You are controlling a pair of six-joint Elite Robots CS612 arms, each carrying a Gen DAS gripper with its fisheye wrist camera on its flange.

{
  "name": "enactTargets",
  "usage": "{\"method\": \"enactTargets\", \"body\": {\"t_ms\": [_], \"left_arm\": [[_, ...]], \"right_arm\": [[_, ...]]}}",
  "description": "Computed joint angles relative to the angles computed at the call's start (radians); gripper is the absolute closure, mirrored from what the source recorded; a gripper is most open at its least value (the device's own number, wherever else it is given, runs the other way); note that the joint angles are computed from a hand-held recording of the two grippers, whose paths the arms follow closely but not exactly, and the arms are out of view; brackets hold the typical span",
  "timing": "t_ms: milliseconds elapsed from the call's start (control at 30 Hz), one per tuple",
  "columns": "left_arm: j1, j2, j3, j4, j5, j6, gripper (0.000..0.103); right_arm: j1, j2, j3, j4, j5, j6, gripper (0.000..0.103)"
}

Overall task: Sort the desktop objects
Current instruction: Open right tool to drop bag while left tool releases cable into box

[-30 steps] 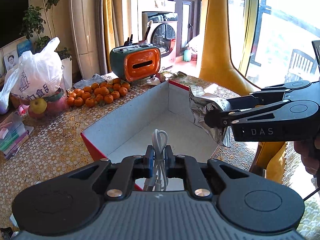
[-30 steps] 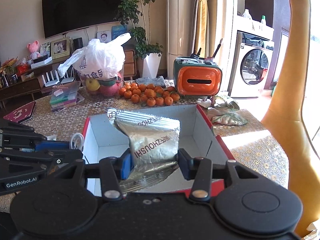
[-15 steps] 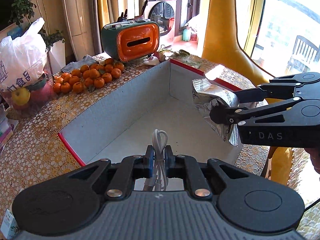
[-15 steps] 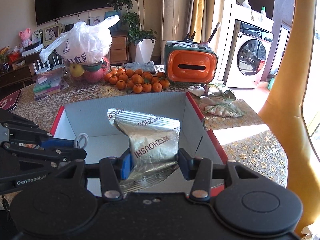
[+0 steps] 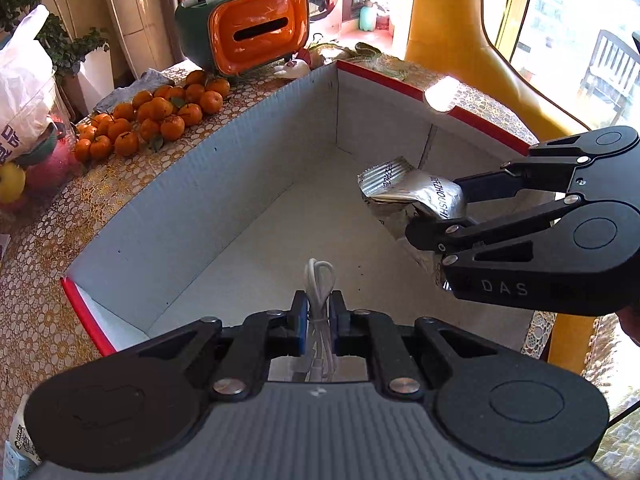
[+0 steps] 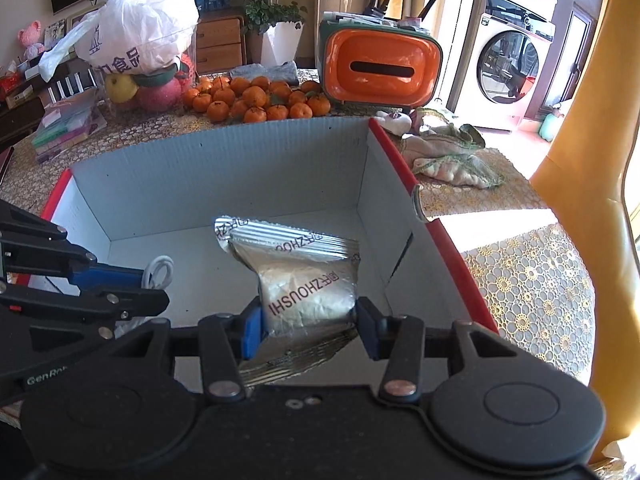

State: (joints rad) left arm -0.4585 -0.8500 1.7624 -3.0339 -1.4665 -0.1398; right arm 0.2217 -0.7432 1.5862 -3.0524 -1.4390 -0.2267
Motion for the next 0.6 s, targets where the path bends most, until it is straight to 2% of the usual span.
{"method": "enactTargets", "body": {"t_ms": [600], "left_arm": [[0.014,0.029,-0.071,0.177,-0.044,-0.009,0.093]], "right_arm": [[0.013,0.021,-0.046,0.130,-0.041,-0.034,0.057]]}}
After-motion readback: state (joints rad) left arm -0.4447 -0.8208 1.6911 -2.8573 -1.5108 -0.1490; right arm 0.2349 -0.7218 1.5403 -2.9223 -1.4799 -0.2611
